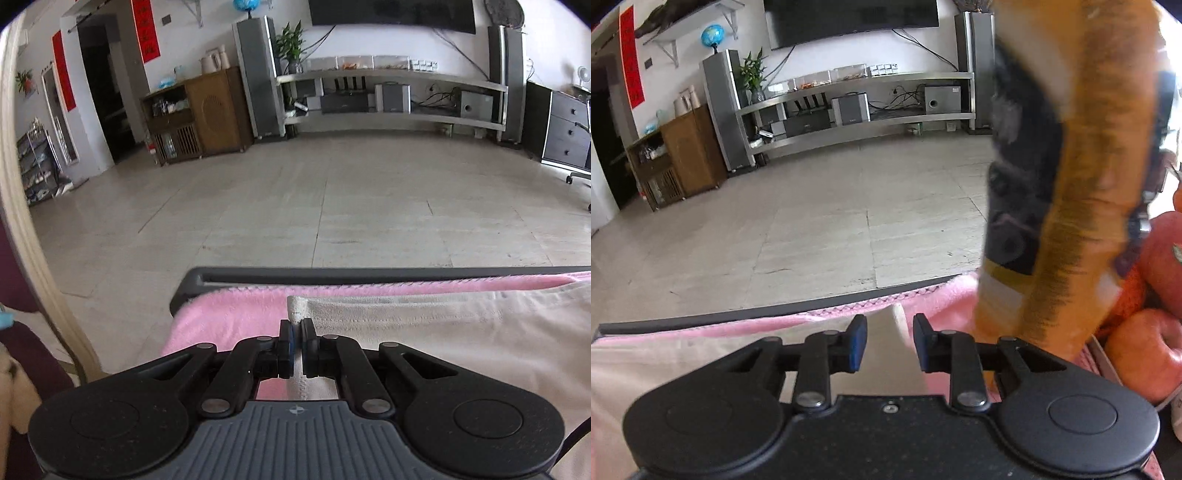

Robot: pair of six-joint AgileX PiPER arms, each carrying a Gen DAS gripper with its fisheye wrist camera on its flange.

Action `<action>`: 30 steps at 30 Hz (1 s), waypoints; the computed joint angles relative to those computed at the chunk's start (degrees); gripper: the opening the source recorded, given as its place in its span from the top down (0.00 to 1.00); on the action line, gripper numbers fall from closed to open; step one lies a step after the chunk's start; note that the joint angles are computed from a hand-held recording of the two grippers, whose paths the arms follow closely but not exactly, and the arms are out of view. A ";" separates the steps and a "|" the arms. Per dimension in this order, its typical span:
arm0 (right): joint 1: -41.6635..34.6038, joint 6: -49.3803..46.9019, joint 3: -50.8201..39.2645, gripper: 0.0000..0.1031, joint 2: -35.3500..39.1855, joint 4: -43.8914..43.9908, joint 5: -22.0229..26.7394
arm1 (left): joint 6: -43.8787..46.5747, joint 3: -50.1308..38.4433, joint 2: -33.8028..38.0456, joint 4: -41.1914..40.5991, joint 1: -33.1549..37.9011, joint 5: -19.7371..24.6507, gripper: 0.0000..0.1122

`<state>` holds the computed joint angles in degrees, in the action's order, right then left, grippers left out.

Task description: Fold clothes

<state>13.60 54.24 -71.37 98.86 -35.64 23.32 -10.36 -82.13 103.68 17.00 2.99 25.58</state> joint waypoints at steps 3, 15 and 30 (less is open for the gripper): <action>0.10 2.24 -4.24 0.74 5.25 -2.07 1.32 | 1.38 -0.71 2.80 -1.79 0.63 -1.51 0.96; 0.45 23.64 -3.80 0.93 10.24 -22.91 -2.02 | 7.06 3.79 3.05 -8.22 2.48 -7.33 0.96; -2.84 -15.18 10.14 0.94 -33.83 13.55 12.80 | 24.07 20.12 -37.66 -18.56 4.15 2.24 0.96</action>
<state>10.76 39.06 -61.23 65.03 -22.10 36.11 13.71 -62.01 66.01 -1.56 7.14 27.82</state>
